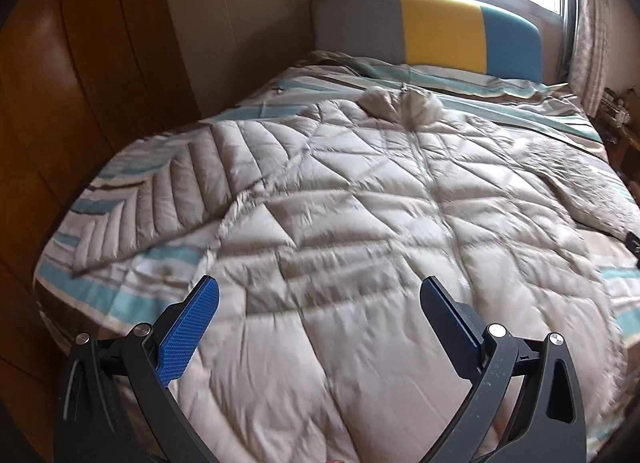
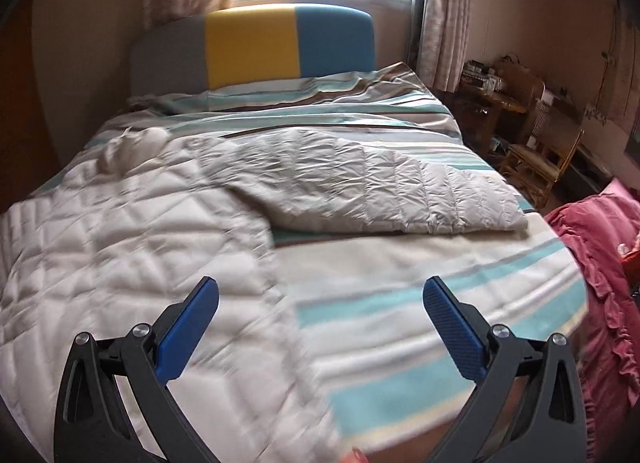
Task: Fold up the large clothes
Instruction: 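Grasp the outstretched jacket sleeve with the right gripper and fold it over the body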
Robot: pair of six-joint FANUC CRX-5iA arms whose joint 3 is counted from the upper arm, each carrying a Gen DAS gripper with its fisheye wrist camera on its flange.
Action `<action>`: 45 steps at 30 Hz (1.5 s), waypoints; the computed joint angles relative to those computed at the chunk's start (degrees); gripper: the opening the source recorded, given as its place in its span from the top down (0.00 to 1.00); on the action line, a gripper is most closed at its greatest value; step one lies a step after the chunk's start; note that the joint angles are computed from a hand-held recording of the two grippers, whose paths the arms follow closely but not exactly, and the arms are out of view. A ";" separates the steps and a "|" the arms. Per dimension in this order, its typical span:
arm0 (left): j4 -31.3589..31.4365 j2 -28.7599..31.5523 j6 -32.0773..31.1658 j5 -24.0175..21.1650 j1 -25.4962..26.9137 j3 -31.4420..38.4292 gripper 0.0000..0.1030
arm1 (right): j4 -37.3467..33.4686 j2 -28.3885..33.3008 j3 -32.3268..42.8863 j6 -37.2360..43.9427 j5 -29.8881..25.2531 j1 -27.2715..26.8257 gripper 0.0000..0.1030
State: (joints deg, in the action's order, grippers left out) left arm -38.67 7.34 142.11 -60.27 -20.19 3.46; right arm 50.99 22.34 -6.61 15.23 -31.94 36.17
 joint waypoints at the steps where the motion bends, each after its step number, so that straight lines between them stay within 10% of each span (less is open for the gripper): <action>1: -0.11 0.66 -0.50 0.29 0.63 0.31 0.03 | -0.25 1.11 1.22 -0.03 -1.33 -0.74 0.02; 10: 9.81 6.26 -7.71 8.64 11.36 0.94 0.03 | -0.58 13.34 15.23 1.09 -10.67 -8.55 0.02; 29: 4.50 14.53 -5.06 7.29 16.67 6.68 0.03 | -13.00 24.22 31.15 6.06 -15.27 -15.08 0.20; 34: 6.93 13.05 -3.29 12.26 18.30 2.80 0.03 | -10.29 24.01 29.93 6.88 -13.12 -14.44 0.47; 37: 7.90 12.75 -3.47 13.27 18.74 2.05 0.03 | -6.88 24.69 30.25 7.48 -13.05 -13.63 0.80; 45: 7.23 13.64 -3.82 10.55 17.90 3.57 0.03 | 12.46 20.56 20.82 -7.15 -7.23 -11.15 0.87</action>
State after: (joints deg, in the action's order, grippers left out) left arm -31.45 20.98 138.29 -49.72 -2.29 7.03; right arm 63.45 42.90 14.21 8.08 -39.17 25.02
